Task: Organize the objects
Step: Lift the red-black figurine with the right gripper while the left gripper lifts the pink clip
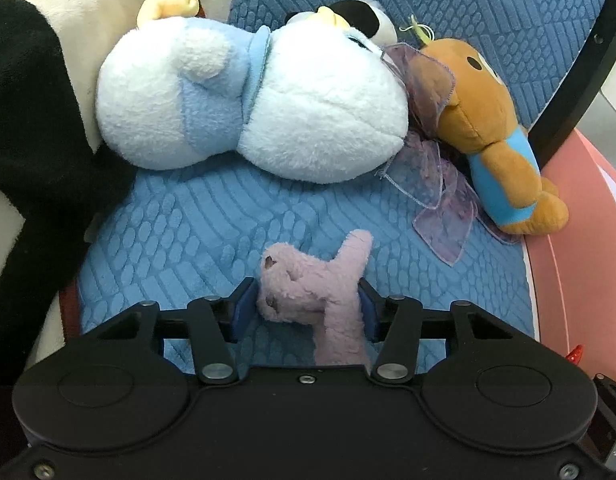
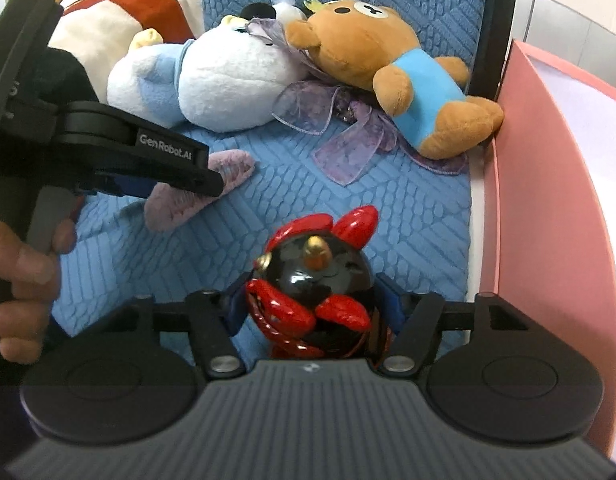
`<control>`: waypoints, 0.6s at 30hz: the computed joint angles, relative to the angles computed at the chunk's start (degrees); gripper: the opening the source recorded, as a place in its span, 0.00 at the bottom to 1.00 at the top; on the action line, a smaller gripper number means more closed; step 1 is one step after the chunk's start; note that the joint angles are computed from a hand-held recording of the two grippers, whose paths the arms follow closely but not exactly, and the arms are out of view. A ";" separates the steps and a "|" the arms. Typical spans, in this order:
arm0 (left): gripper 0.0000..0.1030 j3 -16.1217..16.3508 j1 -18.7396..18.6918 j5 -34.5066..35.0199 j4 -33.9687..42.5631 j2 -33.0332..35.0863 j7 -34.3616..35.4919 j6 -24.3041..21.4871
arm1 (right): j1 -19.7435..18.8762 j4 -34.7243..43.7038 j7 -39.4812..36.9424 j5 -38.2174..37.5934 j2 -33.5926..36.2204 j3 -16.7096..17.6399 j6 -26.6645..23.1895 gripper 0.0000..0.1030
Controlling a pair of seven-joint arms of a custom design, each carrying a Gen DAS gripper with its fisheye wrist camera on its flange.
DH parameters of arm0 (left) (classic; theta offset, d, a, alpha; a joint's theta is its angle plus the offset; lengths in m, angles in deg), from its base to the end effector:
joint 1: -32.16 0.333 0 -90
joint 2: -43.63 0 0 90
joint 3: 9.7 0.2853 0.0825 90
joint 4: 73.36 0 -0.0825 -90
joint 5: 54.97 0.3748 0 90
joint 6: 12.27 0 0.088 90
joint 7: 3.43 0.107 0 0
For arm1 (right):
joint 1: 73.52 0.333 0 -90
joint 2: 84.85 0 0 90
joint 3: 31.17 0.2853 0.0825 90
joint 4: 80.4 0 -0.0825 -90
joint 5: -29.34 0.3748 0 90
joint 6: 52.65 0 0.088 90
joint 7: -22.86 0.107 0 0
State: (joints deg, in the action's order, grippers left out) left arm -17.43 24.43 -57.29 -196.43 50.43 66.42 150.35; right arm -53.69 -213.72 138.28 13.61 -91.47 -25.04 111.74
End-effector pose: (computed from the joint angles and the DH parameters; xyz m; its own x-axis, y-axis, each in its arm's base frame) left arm 0.5677 -0.1534 0.3877 0.0577 -0.9714 0.2303 -0.8548 -0.1673 -0.4913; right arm 0.4720 0.2476 0.4350 0.2636 -0.9637 -0.0415 -0.7624 -0.1818 -0.6210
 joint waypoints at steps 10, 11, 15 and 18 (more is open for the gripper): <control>0.42 -1.30 0.84 -6.70 -2.58 -2.90 3.22 1.13 | -0.11 -1.13 -0.33 0.45 -1.93 0.23 1.09 0.61; 0.42 -1.46 0.87 -7.68 -2.89 -3.21 3.91 1.27 | 0.08 -1.28 -0.51 1.10 -2.21 -0.01 1.22 0.61; 0.42 -2.03 1.02 -13.47 -4.58 -5.03 7.45 0.93 | 0.78 -1.28 -0.93 3.94 -3.29 -0.58 0.26 0.61; 0.42 -2.10 0.71 -13.97 -5.61 -6.03 7.40 0.35 | 1.39 -1.37 -1.73 5.73 -4.14 -0.75 -1.66 0.61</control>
